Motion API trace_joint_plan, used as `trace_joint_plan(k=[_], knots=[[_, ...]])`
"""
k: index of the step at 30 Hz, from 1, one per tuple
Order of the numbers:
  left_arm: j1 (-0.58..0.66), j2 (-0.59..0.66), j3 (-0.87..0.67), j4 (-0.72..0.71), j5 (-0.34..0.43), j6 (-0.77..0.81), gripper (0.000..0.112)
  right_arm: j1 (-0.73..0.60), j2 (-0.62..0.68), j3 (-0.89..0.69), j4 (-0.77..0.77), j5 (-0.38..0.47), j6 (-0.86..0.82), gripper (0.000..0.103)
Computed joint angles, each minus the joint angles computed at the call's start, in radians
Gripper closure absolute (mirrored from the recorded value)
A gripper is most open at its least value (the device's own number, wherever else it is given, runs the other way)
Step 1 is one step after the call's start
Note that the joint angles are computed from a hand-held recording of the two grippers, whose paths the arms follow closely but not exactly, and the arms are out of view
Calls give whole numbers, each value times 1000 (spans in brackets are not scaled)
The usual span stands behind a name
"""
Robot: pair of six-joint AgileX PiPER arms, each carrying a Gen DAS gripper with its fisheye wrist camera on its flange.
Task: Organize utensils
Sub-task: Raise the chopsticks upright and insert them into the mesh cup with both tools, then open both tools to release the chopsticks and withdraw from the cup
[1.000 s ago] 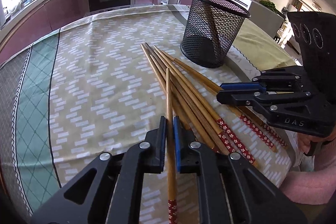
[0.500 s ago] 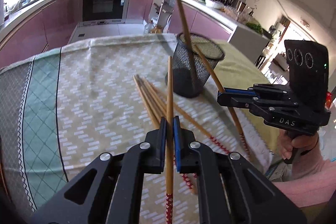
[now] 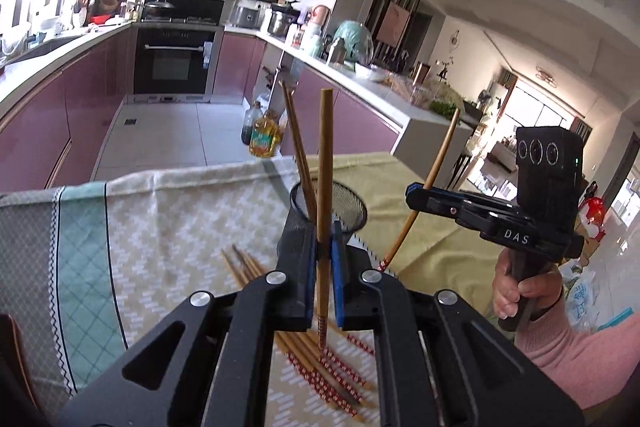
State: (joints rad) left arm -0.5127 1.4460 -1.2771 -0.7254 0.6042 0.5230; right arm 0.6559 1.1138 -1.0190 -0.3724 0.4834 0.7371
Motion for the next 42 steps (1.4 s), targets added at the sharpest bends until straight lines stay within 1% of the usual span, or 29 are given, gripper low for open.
trace_joint_plan(k=[2,4,6,9,13,15,18,21,22,24,25,28,30,32,35,38,42], knots=[[1,18,-42,-14,-3,-1,105,-30,4,-28,39,1,-55,97],[5,35,-81,-34,1,2,105,-46,15,-57,38,5,-70,97],[3,60,-131,-33,-1,-13,105,-73,21,-87,85,1,-134,97],[-5,98,-212,-9,4,-53,105,-92,32,-127,81,9,-153,97],[-16,150,-311,20,13,-101,105,-138,44,-180,133,6,-227,97],[-23,176,-358,34,19,-121,105,-166,54,-199,185,-2,-278,97],[-36,225,-426,94,30,-175,105,-192,78,-226,209,2,-312,97],[-67,266,-478,221,42,-272,105,-205,107,-239,204,18,-313,97],[-77,280,-493,259,51,-298,105,-225,123,-243,256,24,-361,97],[-92,310,-523,310,79,-329,105,-235,147,-248,282,40,-381,97],[-95,327,-539,321,97,-333,105,-248,165,-252,322,54,-418,97],[-103,382,-586,348,151,-351,105,-247,206,-261,316,90,-413,97],[-100,406,-602,340,183,-337,105,-252,225,-264,349,110,-442,97],[-105,430,-629,361,211,-345,105,-262,260,-288,377,147,-471,97],[-109,469,-664,377,239,-342,105,-276,298,-317,400,184,-497,97],[-106,507,-708,385,265,-345,105,-290,326,-337,416,203,-510,96],[-117,552,-766,412,291,-386,104,-301,356,-353,419,211,-504,95]])
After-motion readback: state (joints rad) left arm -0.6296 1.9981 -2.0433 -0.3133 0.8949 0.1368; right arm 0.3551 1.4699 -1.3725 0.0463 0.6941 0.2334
